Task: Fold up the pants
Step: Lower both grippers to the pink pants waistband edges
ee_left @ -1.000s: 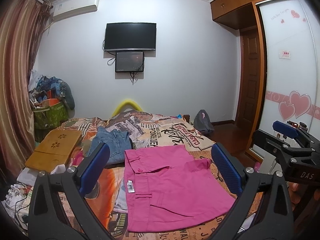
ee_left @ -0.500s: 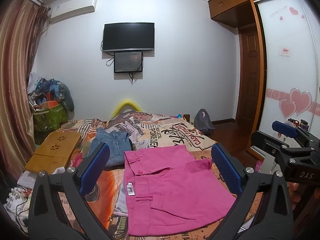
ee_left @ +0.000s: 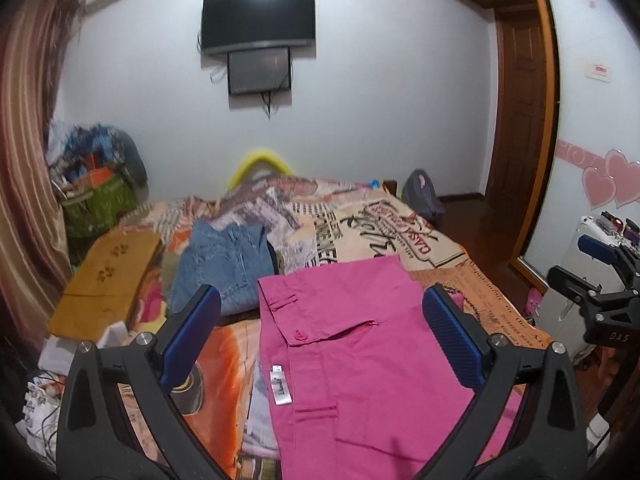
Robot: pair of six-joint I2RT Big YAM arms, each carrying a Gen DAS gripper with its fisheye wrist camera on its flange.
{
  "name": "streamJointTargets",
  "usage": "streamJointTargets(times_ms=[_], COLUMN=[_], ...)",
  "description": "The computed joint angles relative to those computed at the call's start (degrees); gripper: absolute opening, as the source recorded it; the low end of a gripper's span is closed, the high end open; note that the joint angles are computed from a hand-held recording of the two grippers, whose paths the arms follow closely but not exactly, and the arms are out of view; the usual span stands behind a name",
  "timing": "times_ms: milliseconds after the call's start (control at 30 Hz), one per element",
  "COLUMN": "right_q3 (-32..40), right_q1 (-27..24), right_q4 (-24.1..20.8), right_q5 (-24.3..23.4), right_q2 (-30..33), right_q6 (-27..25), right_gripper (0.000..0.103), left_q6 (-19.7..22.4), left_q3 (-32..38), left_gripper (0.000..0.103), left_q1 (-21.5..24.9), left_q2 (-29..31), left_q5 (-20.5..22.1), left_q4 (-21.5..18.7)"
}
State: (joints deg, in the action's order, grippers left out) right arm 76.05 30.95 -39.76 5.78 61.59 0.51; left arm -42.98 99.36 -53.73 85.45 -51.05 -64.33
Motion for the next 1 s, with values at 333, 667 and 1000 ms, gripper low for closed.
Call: streamJointTargets(times_ms=[333,667,1000], right_q3=[6.9,16.8,28.2], right_q1=[-6.1,-8.2,-9.7], right_q4=[-1.3,-5.6,-11.1], right_q5=[-7.1,-10.6,-14.9], right_q2=[10.0,24.4,37.9], right_q6=[-1.6,-7.0,-8.4], right_gripper=[0.103,0.101,0.089], left_q6=[5.2,8.1,11.1], left_q3=[1.1,0.8,1.4], left_gripper=[0.103,0.098,0.085], left_q1=[13.3,23.9,28.7], left_q2=[4.2,11.7,18.0], left_q5=[7.9,20.2,26.8], left_q4=[3.2,5.4,7.7])
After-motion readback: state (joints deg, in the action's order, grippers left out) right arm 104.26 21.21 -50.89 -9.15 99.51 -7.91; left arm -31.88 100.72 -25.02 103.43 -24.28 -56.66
